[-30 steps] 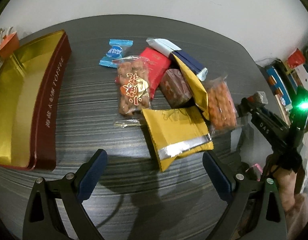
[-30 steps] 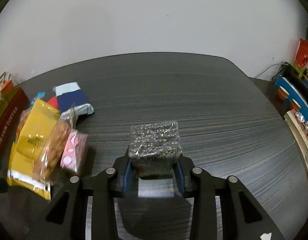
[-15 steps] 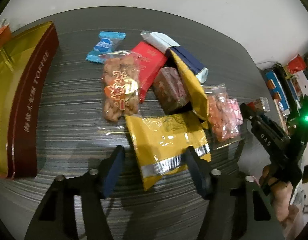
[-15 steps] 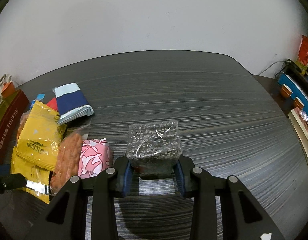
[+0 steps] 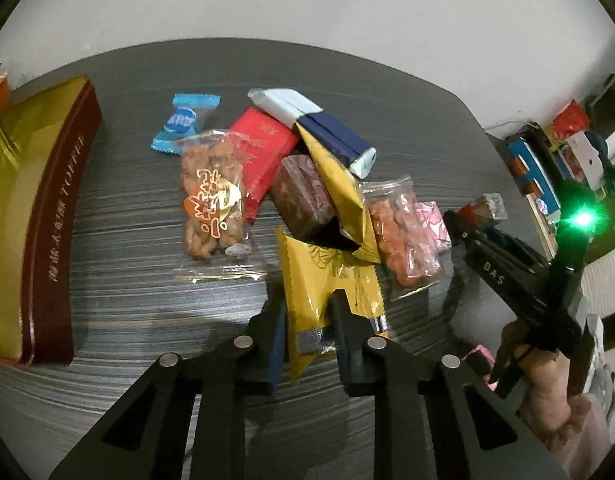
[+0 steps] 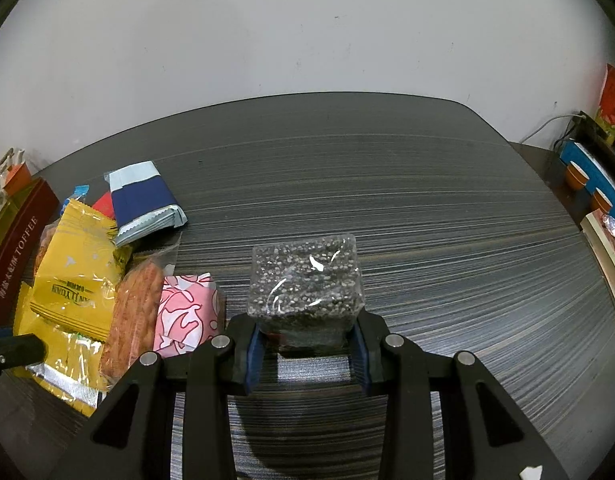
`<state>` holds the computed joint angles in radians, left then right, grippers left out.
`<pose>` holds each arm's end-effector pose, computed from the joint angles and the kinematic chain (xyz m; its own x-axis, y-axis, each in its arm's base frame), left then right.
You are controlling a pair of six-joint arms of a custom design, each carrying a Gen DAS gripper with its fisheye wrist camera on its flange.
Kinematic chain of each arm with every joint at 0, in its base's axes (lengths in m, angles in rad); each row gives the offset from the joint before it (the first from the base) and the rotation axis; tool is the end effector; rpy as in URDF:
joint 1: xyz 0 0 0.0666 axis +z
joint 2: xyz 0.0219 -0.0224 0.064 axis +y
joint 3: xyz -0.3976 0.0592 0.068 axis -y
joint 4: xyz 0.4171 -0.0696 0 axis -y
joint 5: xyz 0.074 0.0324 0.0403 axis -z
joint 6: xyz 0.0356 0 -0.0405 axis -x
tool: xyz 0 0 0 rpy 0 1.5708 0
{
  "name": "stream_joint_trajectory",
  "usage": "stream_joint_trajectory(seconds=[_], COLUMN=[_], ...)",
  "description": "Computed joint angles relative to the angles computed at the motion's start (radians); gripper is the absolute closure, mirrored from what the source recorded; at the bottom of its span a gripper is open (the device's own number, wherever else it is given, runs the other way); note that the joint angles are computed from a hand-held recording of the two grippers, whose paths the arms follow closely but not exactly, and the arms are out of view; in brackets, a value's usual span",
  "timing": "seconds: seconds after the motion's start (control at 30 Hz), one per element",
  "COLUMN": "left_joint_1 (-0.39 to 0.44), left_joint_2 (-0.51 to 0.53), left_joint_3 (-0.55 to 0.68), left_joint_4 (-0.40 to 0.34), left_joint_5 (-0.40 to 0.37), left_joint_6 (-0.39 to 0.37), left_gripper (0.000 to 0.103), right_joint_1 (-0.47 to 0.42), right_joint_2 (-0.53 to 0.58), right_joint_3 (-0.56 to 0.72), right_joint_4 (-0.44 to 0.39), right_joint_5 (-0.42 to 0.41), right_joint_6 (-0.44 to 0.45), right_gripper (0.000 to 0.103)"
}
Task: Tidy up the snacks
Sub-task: 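Grasp the yellow packet with the left gripper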
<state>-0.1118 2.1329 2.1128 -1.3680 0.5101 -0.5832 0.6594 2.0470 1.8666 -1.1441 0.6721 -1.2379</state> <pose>0.7207 -0.0988 0.3190 -0.7135 0.5637 -0.4161 0.6930 0.6552 -0.3007 0.5667 0.4108 0.2791 -0.5902 0.4783 -0.6504 0.6070 0.7940 0.0331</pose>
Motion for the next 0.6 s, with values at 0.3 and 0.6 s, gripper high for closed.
stream_joint_trajectory(seconds=[0.3,0.6], left_joint_1=[0.012,0.028], left_joint_2=[-0.022,-0.035], left_joint_3=[0.003,0.021], left_joint_4=[-0.003,-0.018], left_joint_5=[0.000,0.017], left_joint_6=[-0.023,-0.021], left_gripper=[0.086,0.089], right_joint_1=[-0.001,-0.001], right_joint_2=[-0.002,0.000], right_joint_3=[-0.003,0.000], right_joint_4=[0.003,0.002], right_joint_5=[-0.006,-0.006], right_joint_6=[0.000,0.001], right_gripper=[0.069,0.069])
